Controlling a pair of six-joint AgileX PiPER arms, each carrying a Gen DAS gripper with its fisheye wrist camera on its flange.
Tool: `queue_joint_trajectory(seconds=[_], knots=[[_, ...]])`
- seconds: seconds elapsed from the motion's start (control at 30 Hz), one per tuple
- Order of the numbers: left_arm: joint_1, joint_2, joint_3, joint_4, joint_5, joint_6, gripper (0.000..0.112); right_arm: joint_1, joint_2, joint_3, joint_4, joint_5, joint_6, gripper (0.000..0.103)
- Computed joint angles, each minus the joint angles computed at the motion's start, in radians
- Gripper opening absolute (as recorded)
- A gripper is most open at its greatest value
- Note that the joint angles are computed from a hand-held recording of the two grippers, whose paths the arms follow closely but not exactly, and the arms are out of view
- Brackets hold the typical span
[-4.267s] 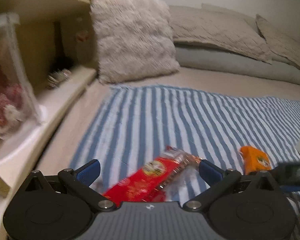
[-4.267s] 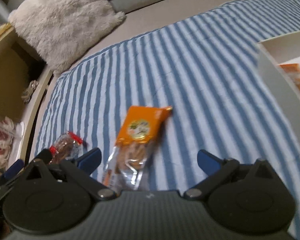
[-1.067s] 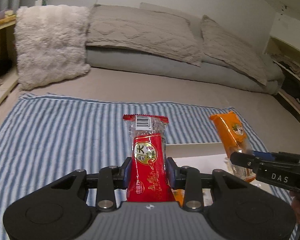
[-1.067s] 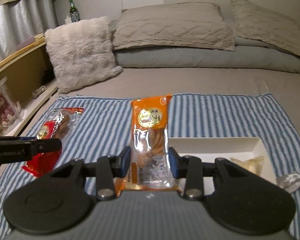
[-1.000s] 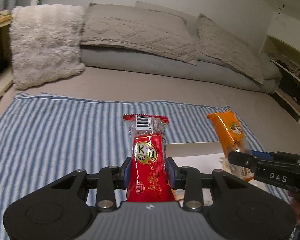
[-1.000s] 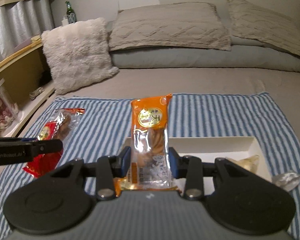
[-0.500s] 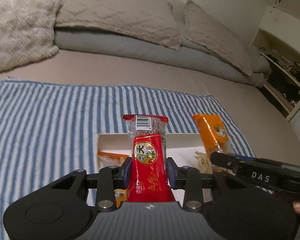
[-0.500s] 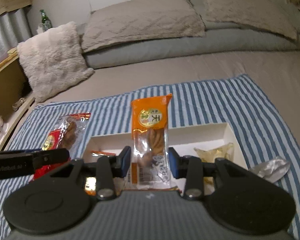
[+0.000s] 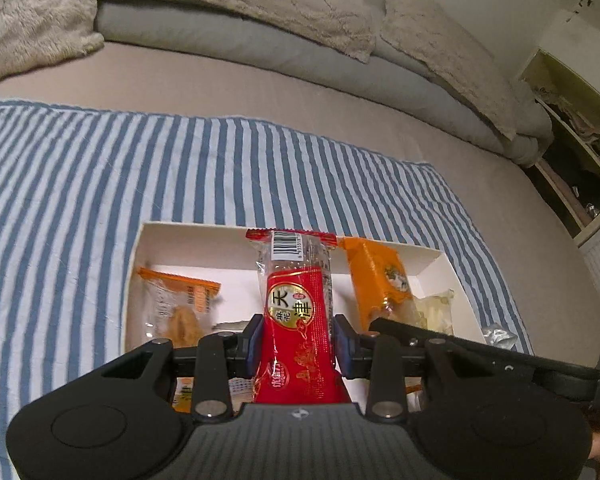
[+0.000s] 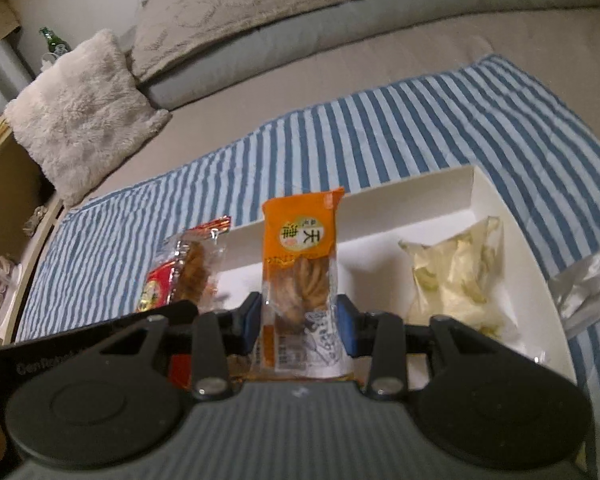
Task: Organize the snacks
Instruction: 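Carry the orange packet into the box with the right tool while the left carries the red packet, then open both tools to release the orange and red packets in the box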
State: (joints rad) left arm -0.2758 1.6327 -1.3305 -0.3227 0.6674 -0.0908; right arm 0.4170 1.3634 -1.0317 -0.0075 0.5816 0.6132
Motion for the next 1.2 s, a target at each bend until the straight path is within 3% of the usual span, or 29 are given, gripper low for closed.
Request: queue_joint_trajectory(seconds=[0.3, 0.47, 0.77, 1.03, 1.2], knots=[[-0.011, 0.06, -0.012, -0.098, -0.015, 0.019, 0.038, -0.091, 0.019, 0.07, 0.197, -0.04, -0.141, 0.045], [-0.01, 0.078, -0.003, -0.21, -0.028, 0.088, 0.038, -0.107, -0.008, 0.113, 0.108, -0.049, -0.043, 0.045], [0.014, 0.13, 0.025, -0.415, -0.039, 0.18, 0.039, -0.128, -0.028, 0.134, 0.082, -0.076, -0.016, 0.045], [0.01, 0.155, 0.002, -0.315, -0.06, 0.103, 0.039, -0.113, -0.022, 0.117, 0.025, -0.056, 0.013, 0.045], [0.035, 0.143, 0.02, -0.334, -0.079, 0.131, 0.039, -0.102, -0.007, 0.099, 0.038, -0.067, -0.022, 0.046]])
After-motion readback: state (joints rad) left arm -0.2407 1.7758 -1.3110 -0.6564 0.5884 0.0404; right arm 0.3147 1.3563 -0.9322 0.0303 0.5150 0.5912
